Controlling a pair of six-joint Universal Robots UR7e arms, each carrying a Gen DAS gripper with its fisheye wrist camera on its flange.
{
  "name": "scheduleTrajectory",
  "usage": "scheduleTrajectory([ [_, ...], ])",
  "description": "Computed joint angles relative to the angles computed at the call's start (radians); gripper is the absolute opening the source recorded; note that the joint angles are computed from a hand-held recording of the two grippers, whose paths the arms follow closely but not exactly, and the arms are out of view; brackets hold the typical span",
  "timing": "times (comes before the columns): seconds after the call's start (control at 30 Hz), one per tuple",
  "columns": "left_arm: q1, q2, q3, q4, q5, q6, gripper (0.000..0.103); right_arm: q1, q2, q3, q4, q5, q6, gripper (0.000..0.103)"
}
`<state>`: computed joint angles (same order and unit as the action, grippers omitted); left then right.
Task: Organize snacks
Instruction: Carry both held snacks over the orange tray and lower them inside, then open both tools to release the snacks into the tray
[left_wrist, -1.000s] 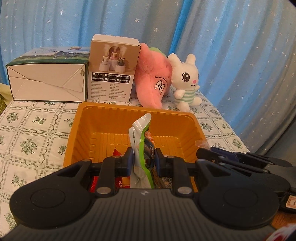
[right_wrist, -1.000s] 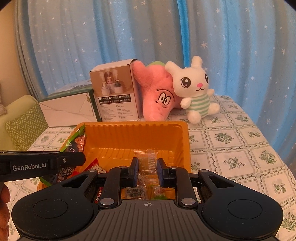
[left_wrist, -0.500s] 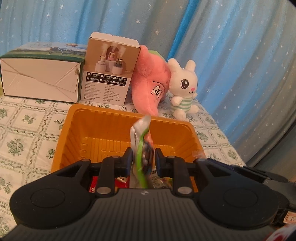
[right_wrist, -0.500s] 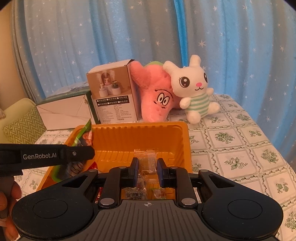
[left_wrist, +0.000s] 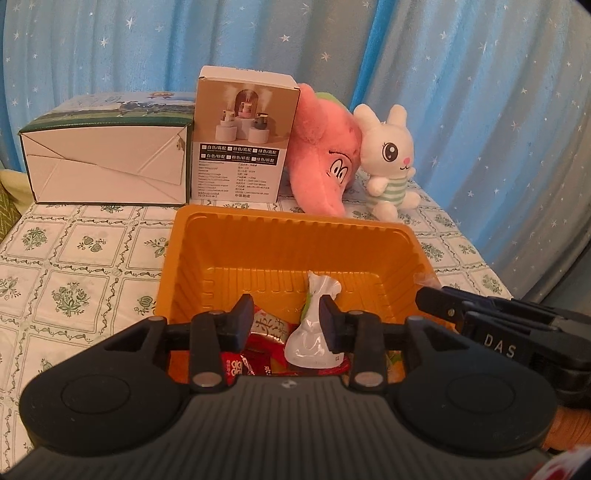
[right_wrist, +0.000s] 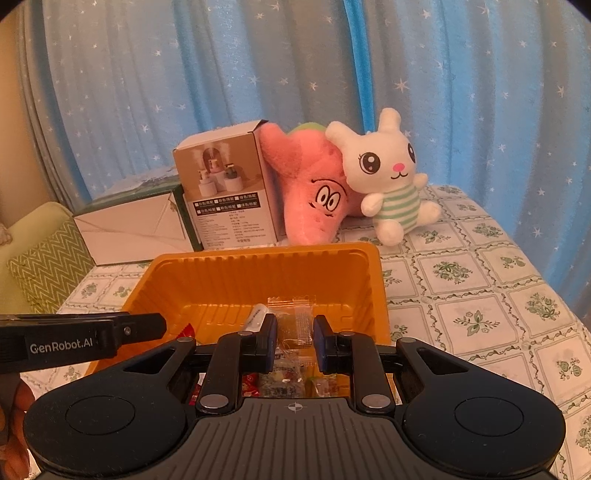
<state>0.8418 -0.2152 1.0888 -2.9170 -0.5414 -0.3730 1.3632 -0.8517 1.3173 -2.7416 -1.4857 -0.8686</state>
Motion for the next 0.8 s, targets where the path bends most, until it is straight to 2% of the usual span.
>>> scheduleTrajectory([
  [0.8, 0.0, -0.003, 0.005, 0.031, -0.002, -0.012, 0.034, 0.0, 0.002, 0.002, -0.008, 0.01, 0.011, 0.021],
])
